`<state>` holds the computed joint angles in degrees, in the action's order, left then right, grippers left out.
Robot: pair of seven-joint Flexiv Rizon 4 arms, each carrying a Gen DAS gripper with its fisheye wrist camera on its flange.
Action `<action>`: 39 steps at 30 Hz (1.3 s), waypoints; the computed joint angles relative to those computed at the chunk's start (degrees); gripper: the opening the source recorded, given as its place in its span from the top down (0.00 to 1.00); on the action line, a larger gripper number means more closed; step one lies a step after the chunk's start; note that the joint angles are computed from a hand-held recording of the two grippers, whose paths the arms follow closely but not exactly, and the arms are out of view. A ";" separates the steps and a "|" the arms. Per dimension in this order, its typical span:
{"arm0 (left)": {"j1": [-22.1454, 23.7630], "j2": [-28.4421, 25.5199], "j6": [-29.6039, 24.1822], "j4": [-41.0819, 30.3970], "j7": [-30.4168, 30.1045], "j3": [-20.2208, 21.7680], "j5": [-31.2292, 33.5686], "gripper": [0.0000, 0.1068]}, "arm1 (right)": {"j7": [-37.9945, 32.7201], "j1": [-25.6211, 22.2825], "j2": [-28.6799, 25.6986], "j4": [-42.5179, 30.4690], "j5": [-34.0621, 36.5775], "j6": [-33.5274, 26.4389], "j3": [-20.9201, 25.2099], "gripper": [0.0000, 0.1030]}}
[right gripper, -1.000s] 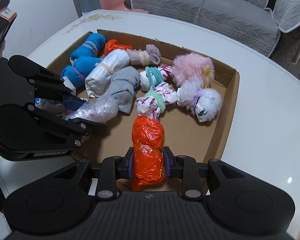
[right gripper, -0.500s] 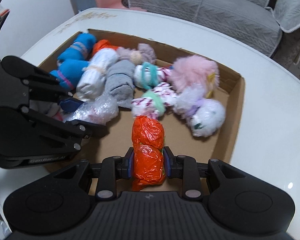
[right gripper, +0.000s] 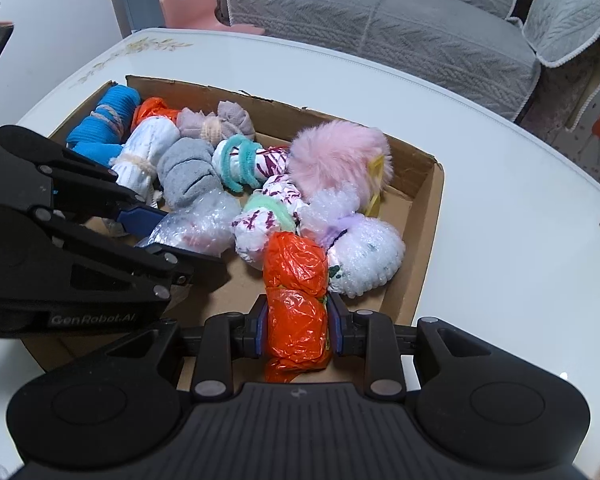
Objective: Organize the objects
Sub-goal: 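Lower the bubble-wrapped bundle and orange bundle into the tray, opening both tools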
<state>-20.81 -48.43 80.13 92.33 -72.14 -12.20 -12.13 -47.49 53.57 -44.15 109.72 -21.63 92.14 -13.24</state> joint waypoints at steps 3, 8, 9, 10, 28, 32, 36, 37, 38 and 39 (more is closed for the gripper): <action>0.03 0.07 0.17 0.24 -0.61 -0.13 -0.33 0.67 | -0.31 0.67 0.33 0.83 0.12 0.64 -0.65 0.74; 1.12 -0.09 0.30 0.56 -0.69 -1.61 -1.26 0.65 | -1.00 6.38 0.67 2.95 -0.52 1.48 -7.07 0.60; 1.15 -0.12 0.26 0.53 -0.72 -1.77 -1.39 0.64 | -1.40 6.24 0.85 3.15 -0.33 1.76 -6.81 0.58; 1.09 -0.16 0.12 0.42 -0.73 -1.80 -1.44 0.64 | -2.25 5.44 0.76 2.63 -0.33 1.57 -6.27 0.55; -3.37 2.17 -2.78 0.14 -5.78 4.66 0.27 0.41 | -6.60 10.07 1.48 3.82 3.13 1.93 -10.50 0.42; -5.03 3.51 -2.83 0.63 -9.23 7.54 2.72 0.23 | -6.50 9.76 1.63 3.71 2.89 1.49 -9.96 0.40; -3.40 5.42 -2.54 2.55 -8.86 6.08 3.63 0.21 | -5.54 9.72 1.92 3.90 3.12 1.87 -9.69 0.33; -3.27 5.90 -2.34 2.98 -8.71 5.93 3.95 0.20 | -5.27 10.58 2.00 4.26 3.20 2.11 -10.53 0.30; -3.61 6.26 -2.35 3.13 -8.96 6.33 4.35 0.19 | -5.00 11.57 2.07 4.70 3.39 2.45 -11.48 0.29; -3.99 6.64 -2.37 3.32 -9.32 6.81 4.76 0.19 | -4.88 12.39 2.26 5.17 3.66 2.75 -12.21 0.29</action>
